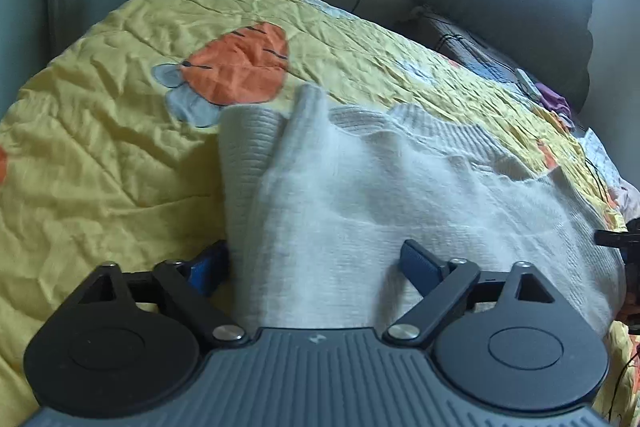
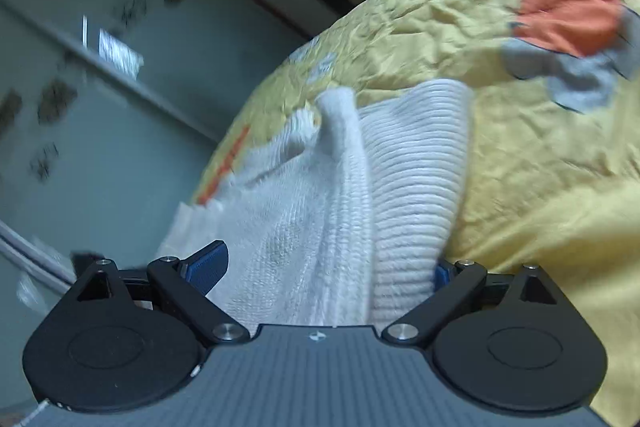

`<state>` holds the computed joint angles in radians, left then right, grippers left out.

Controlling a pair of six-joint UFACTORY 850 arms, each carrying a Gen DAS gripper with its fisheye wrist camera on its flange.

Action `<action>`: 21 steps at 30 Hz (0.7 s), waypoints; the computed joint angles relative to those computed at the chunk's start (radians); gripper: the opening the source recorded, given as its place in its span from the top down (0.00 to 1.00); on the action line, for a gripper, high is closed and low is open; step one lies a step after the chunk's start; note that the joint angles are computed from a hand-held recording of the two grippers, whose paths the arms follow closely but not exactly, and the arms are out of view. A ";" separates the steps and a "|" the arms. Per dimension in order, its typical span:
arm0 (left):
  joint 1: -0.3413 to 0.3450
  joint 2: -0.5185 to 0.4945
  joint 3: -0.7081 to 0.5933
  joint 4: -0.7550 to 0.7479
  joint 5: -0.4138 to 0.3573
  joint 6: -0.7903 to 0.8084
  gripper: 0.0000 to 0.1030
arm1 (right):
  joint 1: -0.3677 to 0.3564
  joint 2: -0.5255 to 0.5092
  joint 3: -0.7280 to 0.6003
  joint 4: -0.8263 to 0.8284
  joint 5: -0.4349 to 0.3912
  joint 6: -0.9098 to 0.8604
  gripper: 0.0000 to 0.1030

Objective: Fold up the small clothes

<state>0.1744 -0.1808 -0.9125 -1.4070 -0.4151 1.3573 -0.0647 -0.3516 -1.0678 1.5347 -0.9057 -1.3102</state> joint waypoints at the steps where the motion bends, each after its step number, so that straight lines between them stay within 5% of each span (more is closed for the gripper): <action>1: -0.019 0.010 0.004 0.025 0.033 -0.022 0.45 | 0.017 -0.001 -0.009 -0.018 0.019 0.006 0.22; 4: -0.063 0.064 0.038 -0.016 0.123 0.026 0.77 | 0.055 0.028 -0.004 -0.066 0.142 0.055 0.67; 7: -0.092 0.127 0.071 -0.097 0.169 0.083 0.81 | 0.055 0.071 0.052 0.020 0.170 0.002 0.69; 12: -0.116 0.238 0.104 -0.230 0.122 0.147 0.81 | 0.042 0.164 0.110 0.103 0.154 -0.051 0.70; 21: -0.149 0.279 0.116 -0.064 0.007 -0.230 0.81 | -0.049 0.331 0.159 -0.074 0.177 0.055 0.72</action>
